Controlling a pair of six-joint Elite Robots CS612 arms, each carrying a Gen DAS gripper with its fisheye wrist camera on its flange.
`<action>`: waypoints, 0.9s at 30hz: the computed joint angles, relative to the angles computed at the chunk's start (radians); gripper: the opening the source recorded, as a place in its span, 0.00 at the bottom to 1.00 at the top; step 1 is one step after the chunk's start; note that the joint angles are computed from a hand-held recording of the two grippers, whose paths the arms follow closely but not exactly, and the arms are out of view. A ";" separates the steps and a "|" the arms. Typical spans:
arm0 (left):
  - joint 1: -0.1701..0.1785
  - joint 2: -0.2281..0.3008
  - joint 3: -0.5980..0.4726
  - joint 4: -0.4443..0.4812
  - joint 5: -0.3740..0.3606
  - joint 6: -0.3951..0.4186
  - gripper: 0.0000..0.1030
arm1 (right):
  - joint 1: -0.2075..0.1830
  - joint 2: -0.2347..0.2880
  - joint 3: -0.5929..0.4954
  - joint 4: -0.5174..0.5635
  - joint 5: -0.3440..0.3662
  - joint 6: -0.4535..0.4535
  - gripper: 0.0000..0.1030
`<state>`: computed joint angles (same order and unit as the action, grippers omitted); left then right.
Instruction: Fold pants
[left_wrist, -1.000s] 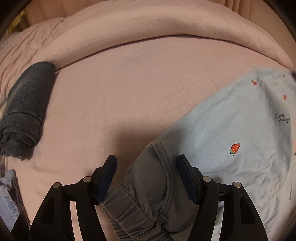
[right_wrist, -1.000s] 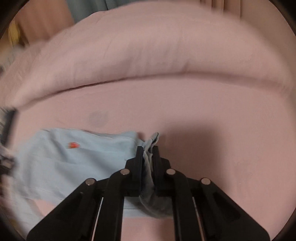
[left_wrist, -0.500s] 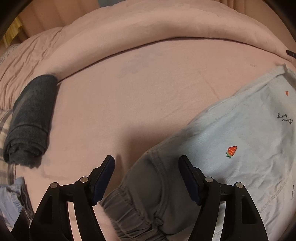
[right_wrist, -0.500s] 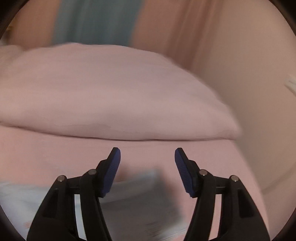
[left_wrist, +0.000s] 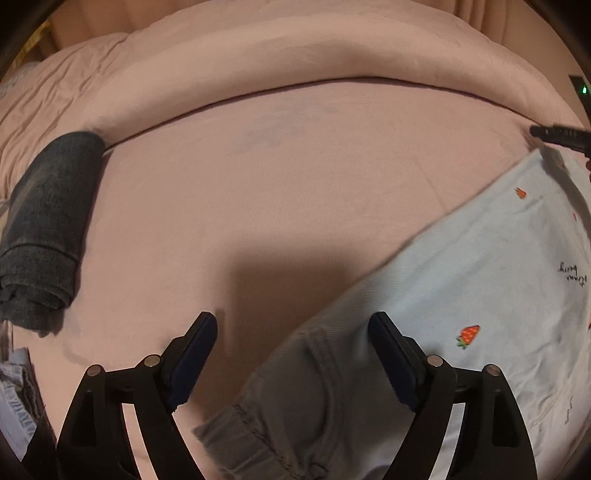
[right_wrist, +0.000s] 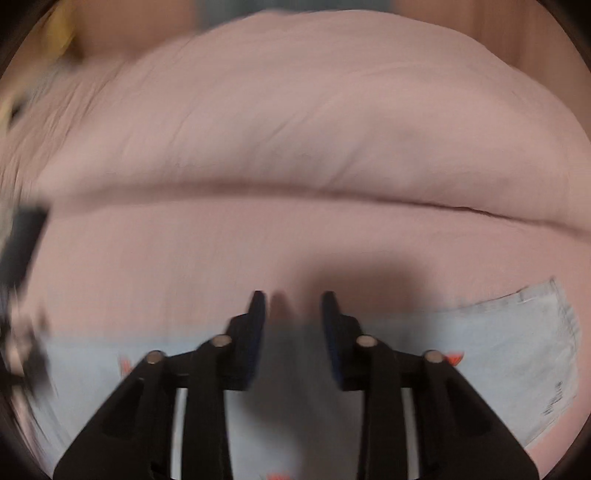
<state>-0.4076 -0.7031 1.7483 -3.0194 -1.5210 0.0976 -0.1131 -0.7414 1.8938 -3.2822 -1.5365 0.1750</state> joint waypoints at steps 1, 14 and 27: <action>0.001 -0.001 0.001 -0.009 0.004 0.000 0.83 | 0.017 0.000 -0.013 0.029 -0.084 0.019 0.43; 0.020 0.001 0.002 -0.020 -0.027 0.060 0.83 | 0.122 -0.037 0.060 0.146 -0.101 -0.398 0.56; 0.075 0.023 -0.085 0.156 -0.203 0.189 0.70 | 0.183 -0.017 -0.049 0.207 0.151 -0.686 0.63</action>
